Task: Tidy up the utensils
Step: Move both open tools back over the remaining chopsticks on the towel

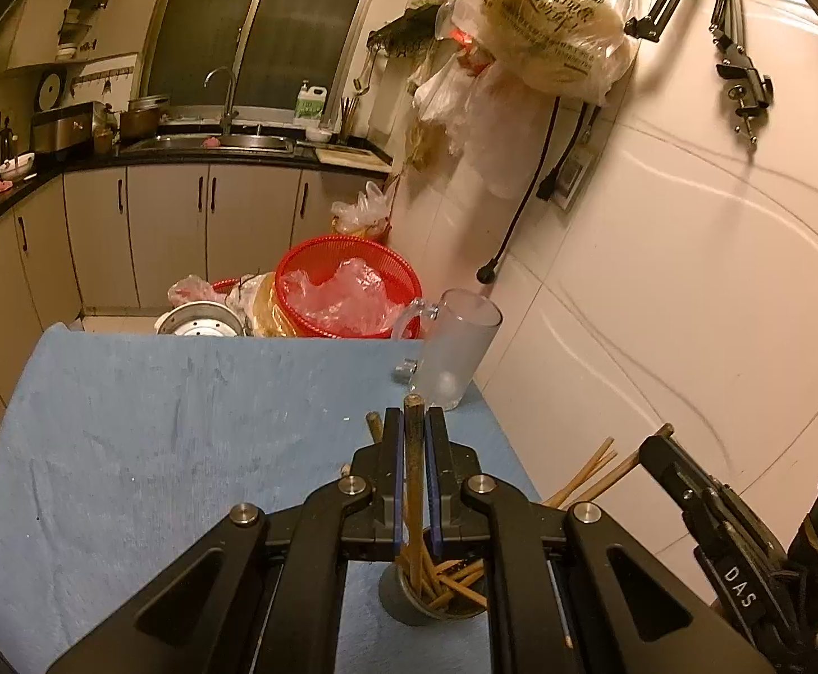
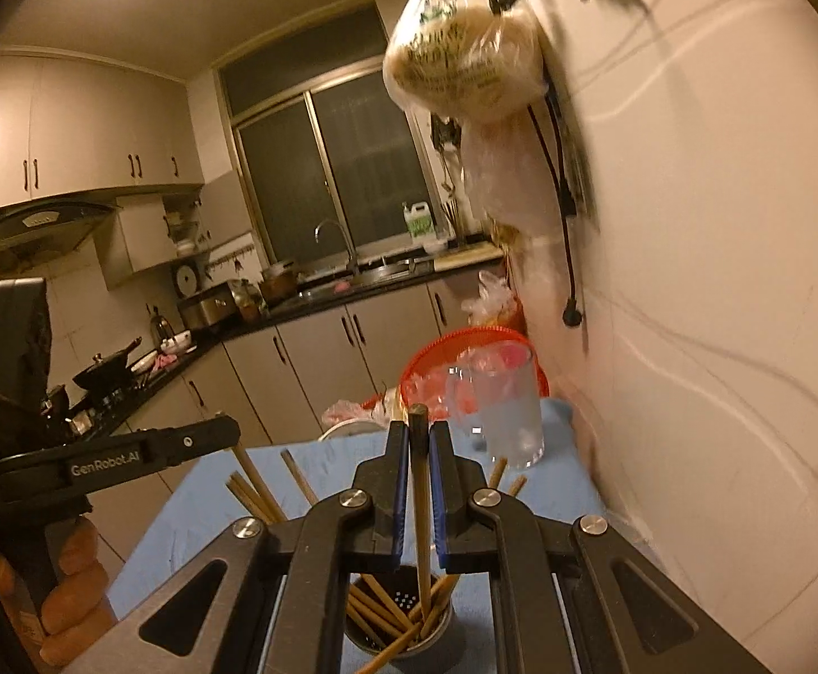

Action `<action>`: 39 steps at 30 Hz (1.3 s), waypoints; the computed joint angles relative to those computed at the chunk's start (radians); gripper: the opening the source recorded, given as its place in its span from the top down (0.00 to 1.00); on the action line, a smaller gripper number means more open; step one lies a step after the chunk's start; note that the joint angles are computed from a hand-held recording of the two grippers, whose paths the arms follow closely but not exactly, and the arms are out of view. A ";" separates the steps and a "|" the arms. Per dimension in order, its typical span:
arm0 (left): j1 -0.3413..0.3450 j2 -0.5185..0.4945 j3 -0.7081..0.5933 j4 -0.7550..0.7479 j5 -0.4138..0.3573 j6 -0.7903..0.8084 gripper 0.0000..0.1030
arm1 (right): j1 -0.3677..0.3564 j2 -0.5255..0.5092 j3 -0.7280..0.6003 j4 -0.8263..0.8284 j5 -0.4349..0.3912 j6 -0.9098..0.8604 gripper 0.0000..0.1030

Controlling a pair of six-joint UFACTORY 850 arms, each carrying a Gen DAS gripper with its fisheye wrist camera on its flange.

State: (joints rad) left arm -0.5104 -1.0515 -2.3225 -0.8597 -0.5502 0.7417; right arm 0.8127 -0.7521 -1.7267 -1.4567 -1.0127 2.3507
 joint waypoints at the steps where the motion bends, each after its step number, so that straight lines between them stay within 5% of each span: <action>1: 0.000 -0.005 -0.006 0.008 -0.004 -0.006 0.93 | -0.002 -0.004 -0.003 0.008 0.009 -0.006 0.92; 16: 0.008 -0.001 -0.006 0.023 -0.052 -0.013 0.88 | -0.013 0.061 0.090 -0.017 0.111 0.108 0.87; 30: 0.072 0.271 0.406 -0.325 0.021 0.376 0.86 | 0.123 0.116 0.112 -0.091 -0.039 0.151 0.86; 39: 0.158 0.384 0.641 -0.405 0.045 0.497 0.82 | 0.167 -0.004 0.005 -0.033 0.118 0.115 0.84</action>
State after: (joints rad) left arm -0.3521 -0.6671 -1.6817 -1.2652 -0.5049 1.2388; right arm 0.9801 -0.7557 -1.7213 -1.4897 -0.8946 2.4658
